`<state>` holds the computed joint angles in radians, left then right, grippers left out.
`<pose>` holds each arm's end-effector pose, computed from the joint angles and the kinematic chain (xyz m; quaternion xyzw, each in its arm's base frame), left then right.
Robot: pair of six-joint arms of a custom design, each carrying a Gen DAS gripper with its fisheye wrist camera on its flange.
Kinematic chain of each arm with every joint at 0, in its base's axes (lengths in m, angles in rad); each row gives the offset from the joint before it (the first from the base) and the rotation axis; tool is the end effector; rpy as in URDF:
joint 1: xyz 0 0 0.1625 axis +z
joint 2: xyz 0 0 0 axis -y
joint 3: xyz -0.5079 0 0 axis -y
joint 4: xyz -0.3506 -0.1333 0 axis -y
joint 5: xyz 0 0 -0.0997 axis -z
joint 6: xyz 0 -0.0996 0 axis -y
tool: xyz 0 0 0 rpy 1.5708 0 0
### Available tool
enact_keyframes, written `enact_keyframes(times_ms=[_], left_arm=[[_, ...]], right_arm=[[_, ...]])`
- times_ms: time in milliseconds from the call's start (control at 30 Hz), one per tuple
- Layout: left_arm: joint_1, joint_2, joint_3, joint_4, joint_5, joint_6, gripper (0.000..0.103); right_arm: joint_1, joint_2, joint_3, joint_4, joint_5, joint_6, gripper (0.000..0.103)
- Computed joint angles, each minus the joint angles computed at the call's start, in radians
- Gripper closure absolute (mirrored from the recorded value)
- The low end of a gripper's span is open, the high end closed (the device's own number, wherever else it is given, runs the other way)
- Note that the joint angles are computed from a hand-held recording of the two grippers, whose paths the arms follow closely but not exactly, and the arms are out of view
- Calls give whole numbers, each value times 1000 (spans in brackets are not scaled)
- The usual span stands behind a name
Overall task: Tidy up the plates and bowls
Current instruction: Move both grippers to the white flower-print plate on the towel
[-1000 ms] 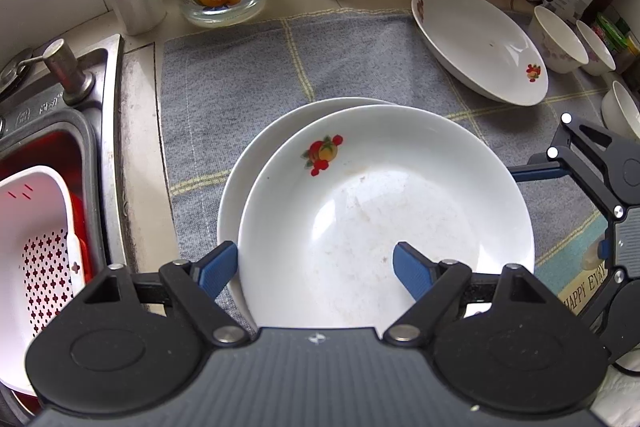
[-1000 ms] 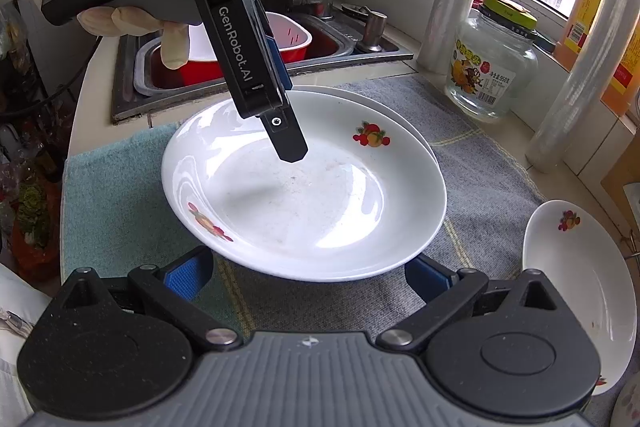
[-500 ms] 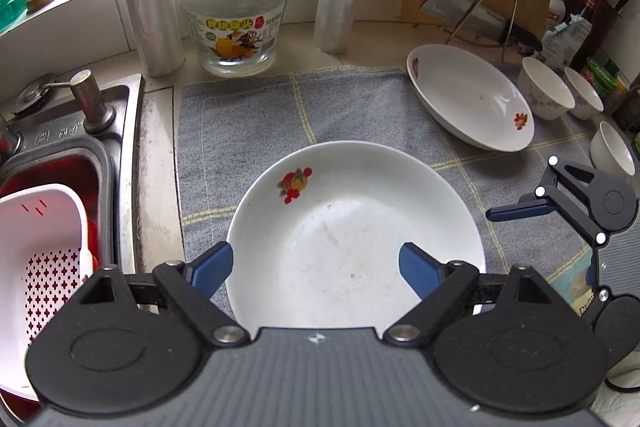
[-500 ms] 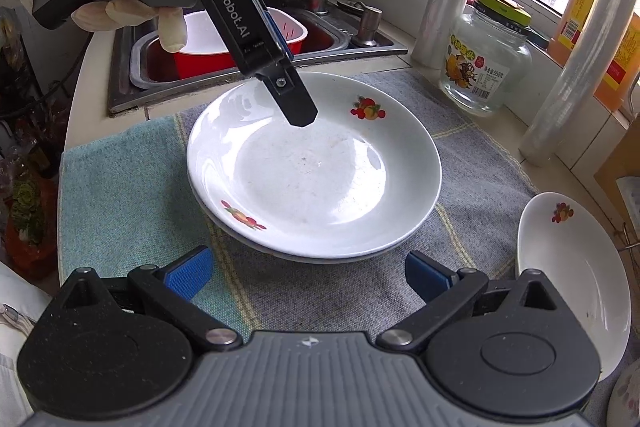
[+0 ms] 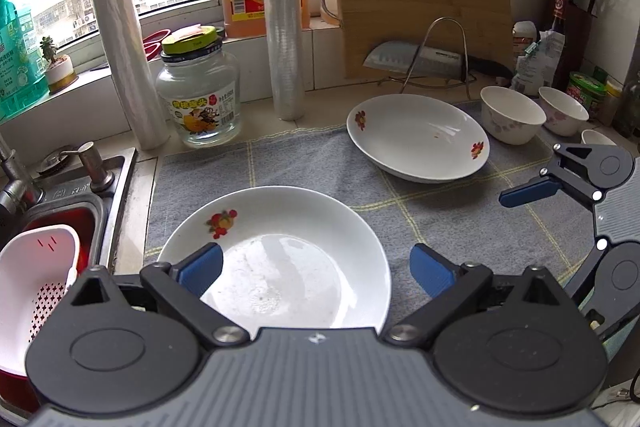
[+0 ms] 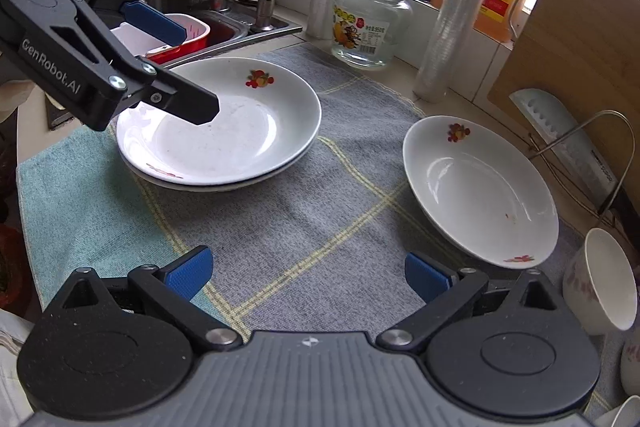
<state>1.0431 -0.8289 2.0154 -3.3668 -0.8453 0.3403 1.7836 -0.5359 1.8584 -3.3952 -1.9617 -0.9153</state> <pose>-0.1294 -0.6179 0.2079 0.2784 0.8539 -0.3110 0.3108 0.2314 -0.6197 0.0492 0.4673 -0.8288 0.1640 0.2605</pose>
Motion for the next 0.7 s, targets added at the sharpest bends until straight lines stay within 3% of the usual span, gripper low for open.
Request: enact_keyframes(times_ms=[300, 433, 700], left_arm=[[-74, 104, 28, -110, 32, -134, 3], [-102, 163, 10, -116, 74, -208, 3], [-144, 253, -39, -41, 166, -366, 3]], right_arm=[[-63, -100, 107, -103, 3, -30, 0], [-100, -148, 135, -103, 4, -72, 0], [-171, -233, 152, -26, 90, -160, 0]])
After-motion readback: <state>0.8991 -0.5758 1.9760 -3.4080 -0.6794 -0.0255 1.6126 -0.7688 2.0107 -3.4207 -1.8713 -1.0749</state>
